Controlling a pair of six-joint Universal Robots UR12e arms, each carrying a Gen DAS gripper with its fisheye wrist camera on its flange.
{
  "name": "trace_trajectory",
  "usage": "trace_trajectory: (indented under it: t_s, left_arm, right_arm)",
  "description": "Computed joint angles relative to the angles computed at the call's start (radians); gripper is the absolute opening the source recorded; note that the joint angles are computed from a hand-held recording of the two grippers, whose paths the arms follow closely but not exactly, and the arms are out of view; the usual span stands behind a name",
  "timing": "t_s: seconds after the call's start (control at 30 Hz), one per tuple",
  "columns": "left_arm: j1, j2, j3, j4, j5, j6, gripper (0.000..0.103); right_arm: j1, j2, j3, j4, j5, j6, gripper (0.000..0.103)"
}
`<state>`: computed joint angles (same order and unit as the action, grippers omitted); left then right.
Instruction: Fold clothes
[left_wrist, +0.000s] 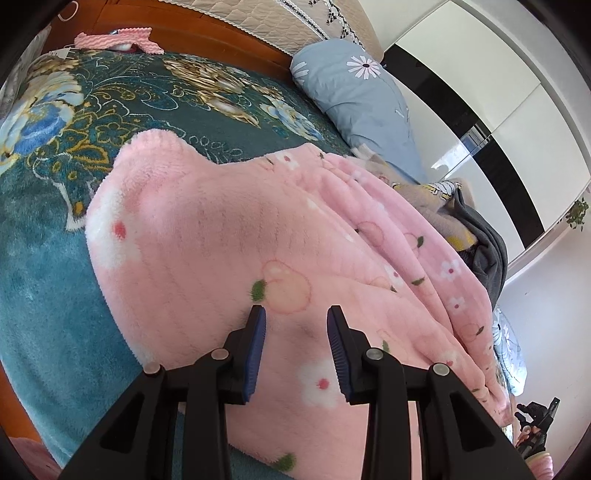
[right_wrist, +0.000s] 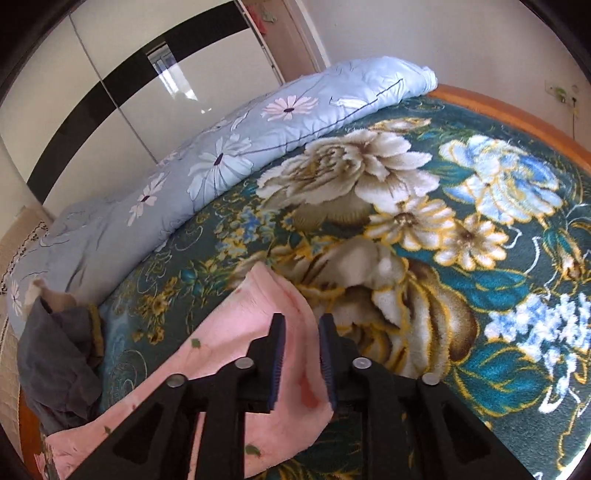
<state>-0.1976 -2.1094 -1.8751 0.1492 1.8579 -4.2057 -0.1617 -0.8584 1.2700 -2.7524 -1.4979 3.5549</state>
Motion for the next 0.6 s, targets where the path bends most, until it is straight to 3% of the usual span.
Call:
trace_trajectory:
  t_s: [0.03,0.1,0.17,0.23,0.37,0.43,0.6]
  left_arm:
    - [0.001,0.0,-0.001,0.003,-0.001,0.0,0.035]
    - [0.001,0.0,-0.001,0.007,-0.003,0.002,0.036]
    - [0.001,0.0,0.0,0.006,-0.004,0.008,0.036]
    - [0.0,0.0,0.001,0.009,-0.004,0.012,0.036]
    - [0.001,-0.001,-0.004,0.032,-0.005,0.011,0.036]
    - [0.002,0.0,-0.01,0.047,-0.009,0.0,0.036]
    - [0.006,-0.004,-0.023,0.11,-0.026,-0.003,0.041]
  right_arm:
    - [0.003,-0.004,0.005,-0.023,-0.015,0.013,0.053]
    - [0.009,-0.011,0.01,-0.057,-0.019,0.029,0.053]
    - [0.012,-0.016,0.006,-0.062,0.044,0.026,0.053]
    - [0.02,-0.013,-0.012,-0.025,0.14,0.023,0.053]
    - [0.057,0.019,-0.084,0.137,0.296,0.023,0.055]
    - [0.086,0.042,-0.124,0.217,0.292,0.037,0.055]
    - [0.14,0.111,-0.242,0.354,0.166,0.108,0.055]
